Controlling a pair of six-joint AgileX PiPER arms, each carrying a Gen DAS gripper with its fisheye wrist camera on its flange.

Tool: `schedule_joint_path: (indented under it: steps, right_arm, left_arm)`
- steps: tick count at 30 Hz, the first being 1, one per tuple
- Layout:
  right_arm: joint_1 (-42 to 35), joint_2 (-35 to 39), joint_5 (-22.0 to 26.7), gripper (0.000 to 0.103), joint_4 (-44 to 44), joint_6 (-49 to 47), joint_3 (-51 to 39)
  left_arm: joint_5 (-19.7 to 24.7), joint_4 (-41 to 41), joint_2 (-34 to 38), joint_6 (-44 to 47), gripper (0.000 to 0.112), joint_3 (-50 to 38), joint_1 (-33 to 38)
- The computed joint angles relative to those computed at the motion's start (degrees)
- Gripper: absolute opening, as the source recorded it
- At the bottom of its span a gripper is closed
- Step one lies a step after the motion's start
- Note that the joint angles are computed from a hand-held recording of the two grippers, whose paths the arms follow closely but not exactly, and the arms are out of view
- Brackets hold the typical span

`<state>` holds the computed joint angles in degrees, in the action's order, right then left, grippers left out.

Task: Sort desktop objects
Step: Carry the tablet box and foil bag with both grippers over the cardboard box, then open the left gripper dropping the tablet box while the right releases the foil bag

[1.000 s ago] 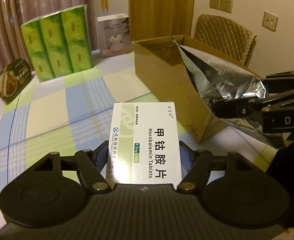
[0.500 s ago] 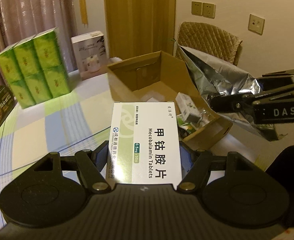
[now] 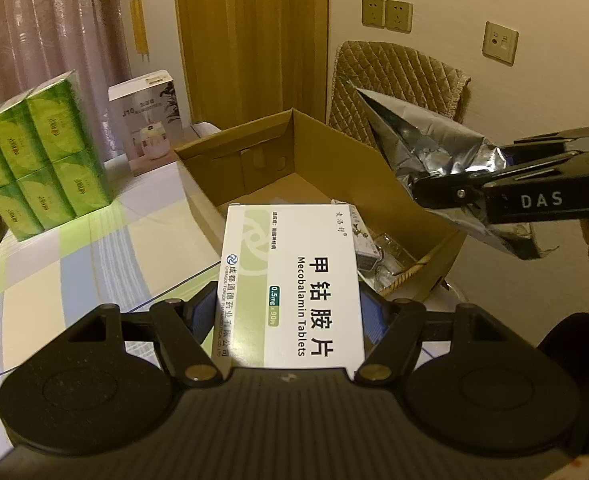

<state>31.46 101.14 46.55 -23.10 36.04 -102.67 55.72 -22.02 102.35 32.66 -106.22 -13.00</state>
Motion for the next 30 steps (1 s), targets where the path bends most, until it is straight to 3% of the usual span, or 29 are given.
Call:
schedule_joint_path:
  steps: [30]
  right_arm:
    - [-8.5,7.4,-1.1,0.046,8.1,-9.6,-6.9]
  left_arm:
    - [6.6,3.1,16.7,-8.2,0.067,-24.2,-4.2]
